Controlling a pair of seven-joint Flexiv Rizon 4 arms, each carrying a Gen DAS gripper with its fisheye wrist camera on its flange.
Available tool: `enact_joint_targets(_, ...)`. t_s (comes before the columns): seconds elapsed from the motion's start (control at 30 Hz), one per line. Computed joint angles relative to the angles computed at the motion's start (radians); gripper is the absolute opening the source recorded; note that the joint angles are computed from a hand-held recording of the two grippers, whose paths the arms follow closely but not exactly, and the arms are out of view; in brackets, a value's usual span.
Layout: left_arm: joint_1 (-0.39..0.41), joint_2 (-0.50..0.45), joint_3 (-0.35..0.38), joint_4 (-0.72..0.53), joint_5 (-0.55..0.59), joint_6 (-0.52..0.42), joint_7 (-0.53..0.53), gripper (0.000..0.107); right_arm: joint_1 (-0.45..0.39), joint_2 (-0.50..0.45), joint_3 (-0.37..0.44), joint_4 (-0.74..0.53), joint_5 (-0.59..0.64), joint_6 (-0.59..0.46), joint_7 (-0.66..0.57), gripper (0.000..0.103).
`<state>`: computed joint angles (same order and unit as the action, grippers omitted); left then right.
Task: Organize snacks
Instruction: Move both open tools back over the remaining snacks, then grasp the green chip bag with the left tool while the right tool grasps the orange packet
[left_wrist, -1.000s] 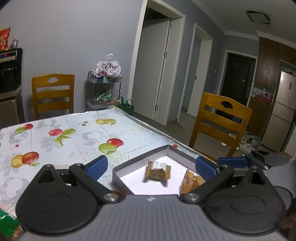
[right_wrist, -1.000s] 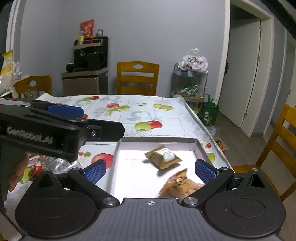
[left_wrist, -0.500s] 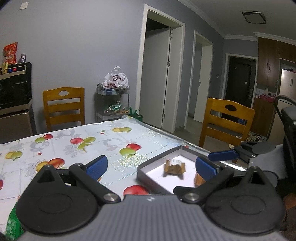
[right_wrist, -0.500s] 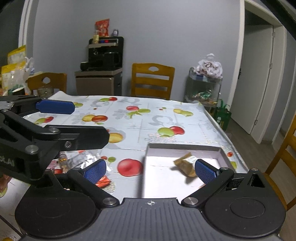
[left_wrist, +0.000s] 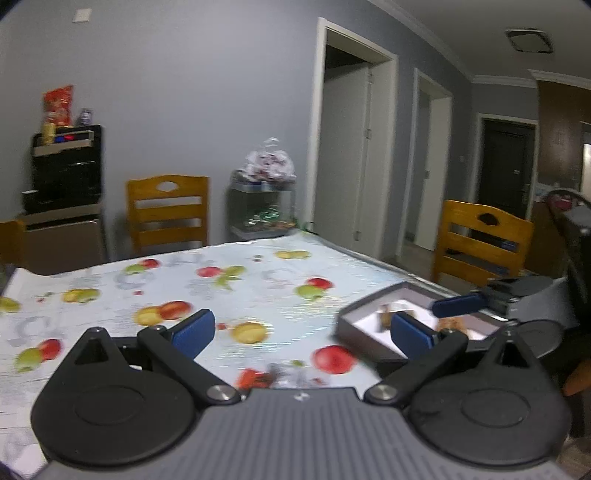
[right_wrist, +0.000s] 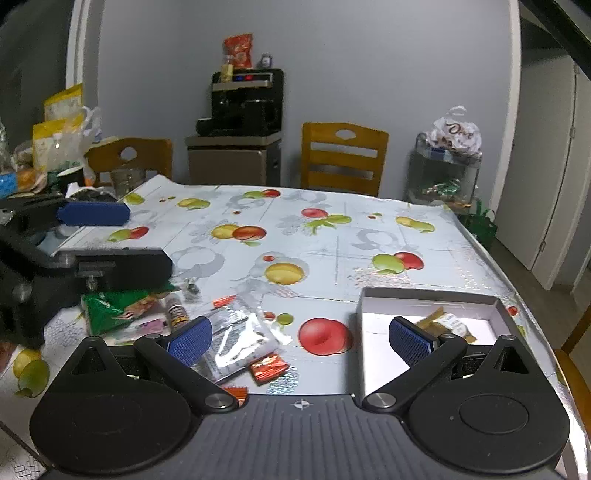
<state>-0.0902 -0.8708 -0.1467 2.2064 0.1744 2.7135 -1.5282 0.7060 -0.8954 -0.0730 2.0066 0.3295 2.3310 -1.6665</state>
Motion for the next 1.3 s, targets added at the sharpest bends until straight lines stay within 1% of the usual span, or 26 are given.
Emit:
enact_joint_targets(0.1, -0.019, -0.007, 0.042, 0.029, -0.069, 0.054, 0.032, 0.102, 0.004, 0.001, 0.005, 0.003, -0.004, -0.002, -0.002, 0.103)
enact_joint_targets(0.17, -0.013, -0.011, 0.054, 0.046, -0.093, 0.073, 0.04, 0.102, -0.003, 0.001, 0.016, 0.005, -0.014, -0.001, 0.005, 0.103)
enact_joint_targets(0.27, 0.031, -0.019, 0.052, 0.065, -0.074, 0.089, 0.018, 0.102, -0.023, 0.0, 0.042, 0.012, -0.046, 0.0, 0.025, 0.103)
enact_joint_targets(0.37, 0.058, -0.026, 0.055, 0.07, -0.07, 0.091, 0.006, 0.102, -0.024, -0.004, 0.047, 0.016, -0.061, 0.0, 0.035, 0.103)
enact_joint_targets(0.63, 0.078, -0.057, 0.073, 0.073, -0.109, 0.113, 0.012, 0.102, -0.033, -0.017, 0.061, 0.019, -0.094, 0.0, 0.062, 0.103)
enact_joint_targets(0.73, 0.086, -0.074, 0.078, 0.07, -0.124, 0.127, 0.008, 0.102, -0.024, -0.021, 0.055, 0.021, -0.095, -0.006, 0.066, 0.103)
enact_joint_targets(0.83, 0.09, -0.089, 0.079, 0.06, -0.15, 0.126, 0.006, 0.102, -0.022, -0.023, 0.054, 0.024, -0.098, -0.008, 0.07, 0.103)
enact_joint_targets(0.93, 0.106, -0.102, 0.076, 0.049, -0.143, 0.115, -0.005, 0.102, -0.02, -0.026, 0.053, 0.027, -0.099, -0.008, 0.074, 0.103)
enact_joint_targets(1.3, 0.123, -0.142, 0.077, 0.017, -0.133, 0.098, -0.002, 0.102, -0.014, -0.035, 0.052, 0.024, -0.111, -0.017, 0.087, 0.103)
